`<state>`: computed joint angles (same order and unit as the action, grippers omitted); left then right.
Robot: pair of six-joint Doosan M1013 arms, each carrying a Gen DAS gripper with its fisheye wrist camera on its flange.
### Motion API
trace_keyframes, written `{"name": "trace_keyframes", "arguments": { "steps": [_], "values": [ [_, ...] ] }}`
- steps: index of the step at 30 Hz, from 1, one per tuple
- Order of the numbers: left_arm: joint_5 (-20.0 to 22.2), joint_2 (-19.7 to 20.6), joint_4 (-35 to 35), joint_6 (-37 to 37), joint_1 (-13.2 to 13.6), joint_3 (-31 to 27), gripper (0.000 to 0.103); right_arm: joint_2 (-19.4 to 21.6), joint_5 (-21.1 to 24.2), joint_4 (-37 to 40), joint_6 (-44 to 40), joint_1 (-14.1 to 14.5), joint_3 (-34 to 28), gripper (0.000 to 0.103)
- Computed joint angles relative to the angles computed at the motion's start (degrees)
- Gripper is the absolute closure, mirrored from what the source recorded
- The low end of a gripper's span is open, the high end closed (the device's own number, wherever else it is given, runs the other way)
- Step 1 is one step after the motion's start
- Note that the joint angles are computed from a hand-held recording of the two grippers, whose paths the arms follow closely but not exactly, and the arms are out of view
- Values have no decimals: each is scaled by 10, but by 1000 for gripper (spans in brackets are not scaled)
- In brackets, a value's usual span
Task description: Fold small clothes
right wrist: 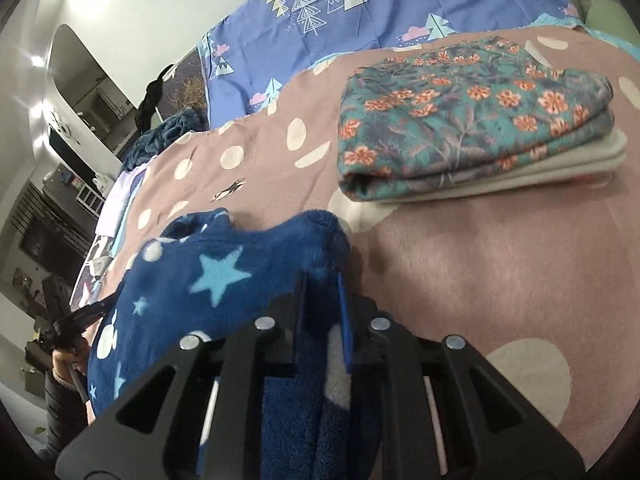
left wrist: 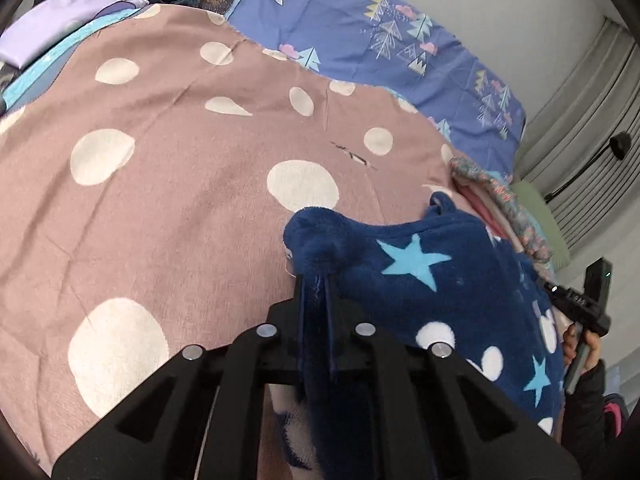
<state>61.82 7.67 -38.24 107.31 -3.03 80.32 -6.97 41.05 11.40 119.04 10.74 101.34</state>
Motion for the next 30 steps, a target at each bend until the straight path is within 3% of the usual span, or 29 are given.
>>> {"name": "trace_keyframes", "arguments": {
  "steps": [1,2,3,4,6,7,8,9,11,12,14,16,18,19,23,27,30],
  "values": [
    [5,1,-12,-6,4,0,77,-3,-8,19,-3,-6,5,77],
    [18,5,-29,-12,9,-3,59,-4,-15,38,-8,-11,7,61],
    [22,7,-40,-11,10,-3,52,-4,-20,54,-13,-15,8,49],
    [24,8,-43,-14,10,-4,49,0,-18,84,-37,-20,6,45],
    [27,13,-57,-8,4,-9,49,11,3,128,-80,-28,-2,41],
    [27,15,-60,-7,0,-12,62,19,13,116,-70,-23,-10,49],
    [22,15,-51,-6,-7,-15,98,23,16,95,-57,-17,-17,80],
    [11,12,-31,1,-15,-20,97,20,8,78,-44,-13,-18,91],
    [-40,-12,-33,47,-21,-6,97,-3,-55,56,-23,-6,-2,91],
    [-60,-21,-29,62,-22,-1,97,-9,-66,34,-6,-5,0,91],
    [-92,-28,21,56,-30,0,96,-5,-44,-3,20,-6,-4,89],
    [-59,-15,64,14,-31,-11,93,6,1,11,30,-12,-7,81],
    [-33,-12,78,-10,-27,-8,92,-2,-3,20,46,-12,6,64],
    [-29,-17,68,-1,-21,0,87,-17,-22,25,50,-10,21,61],
    [-30,-62,9,57,9,50,54,-71,-25,-11,71,-1,54,59],
    [7,-105,-41,80,35,98,45,-116,-17,0,73,15,81,58],
    [26,-143,-69,100,48,141,43,-143,-13,-39,106,60,97,52]
  ]
}}
